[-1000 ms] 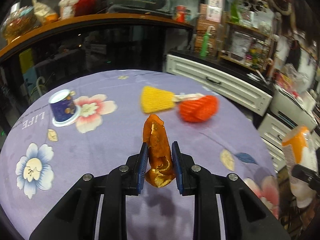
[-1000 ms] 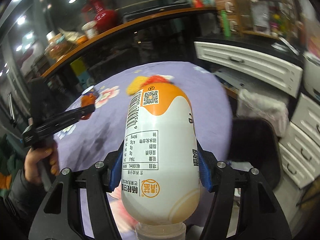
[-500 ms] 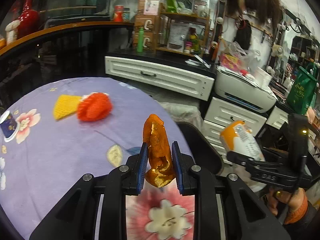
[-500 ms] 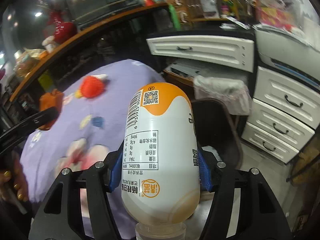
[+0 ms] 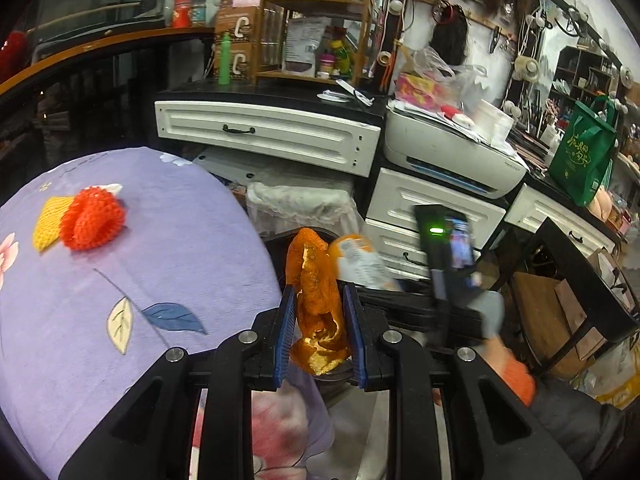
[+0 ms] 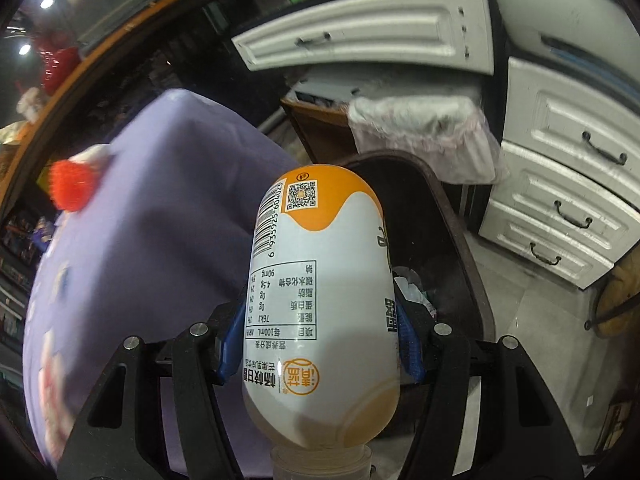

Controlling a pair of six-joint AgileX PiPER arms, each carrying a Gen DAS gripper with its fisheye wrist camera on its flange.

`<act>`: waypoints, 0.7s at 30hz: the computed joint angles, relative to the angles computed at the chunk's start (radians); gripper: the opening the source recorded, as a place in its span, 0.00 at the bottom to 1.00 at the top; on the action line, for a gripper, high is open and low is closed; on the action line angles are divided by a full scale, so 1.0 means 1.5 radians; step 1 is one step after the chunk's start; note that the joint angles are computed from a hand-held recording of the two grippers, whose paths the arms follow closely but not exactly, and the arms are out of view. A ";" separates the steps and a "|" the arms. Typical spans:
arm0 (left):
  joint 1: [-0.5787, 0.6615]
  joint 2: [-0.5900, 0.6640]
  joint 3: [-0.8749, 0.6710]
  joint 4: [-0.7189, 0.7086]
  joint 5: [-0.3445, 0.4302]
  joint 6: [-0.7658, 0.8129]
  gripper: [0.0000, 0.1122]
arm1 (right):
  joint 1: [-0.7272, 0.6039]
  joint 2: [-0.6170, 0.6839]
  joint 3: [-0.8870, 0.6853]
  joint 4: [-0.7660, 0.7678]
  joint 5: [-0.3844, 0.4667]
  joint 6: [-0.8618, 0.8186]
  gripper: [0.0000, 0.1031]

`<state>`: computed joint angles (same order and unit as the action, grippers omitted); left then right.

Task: Collect trash
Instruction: 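Release the white bottle with the right tool while the left tool drops the peel into the bin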

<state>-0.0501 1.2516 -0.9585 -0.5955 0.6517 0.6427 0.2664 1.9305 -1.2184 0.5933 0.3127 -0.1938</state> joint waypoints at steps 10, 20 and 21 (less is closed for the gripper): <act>-0.047 0.041 -0.021 0.043 -0.020 -0.047 0.22 | -0.003 0.130 -0.125 -0.172 0.021 0.161 0.82; -0.097 0.090 -0.046 0.085 -0.030 -0.096 0.22 | -0.042 -0.020 0.072 0.069 -0.071 -0.073 0.82; -0.102 0.096 -0.049 0.088 -0.030 -0.099 0.22 | -0.043 -0.036 0.088 0.058 -0.078 -0.064 0.82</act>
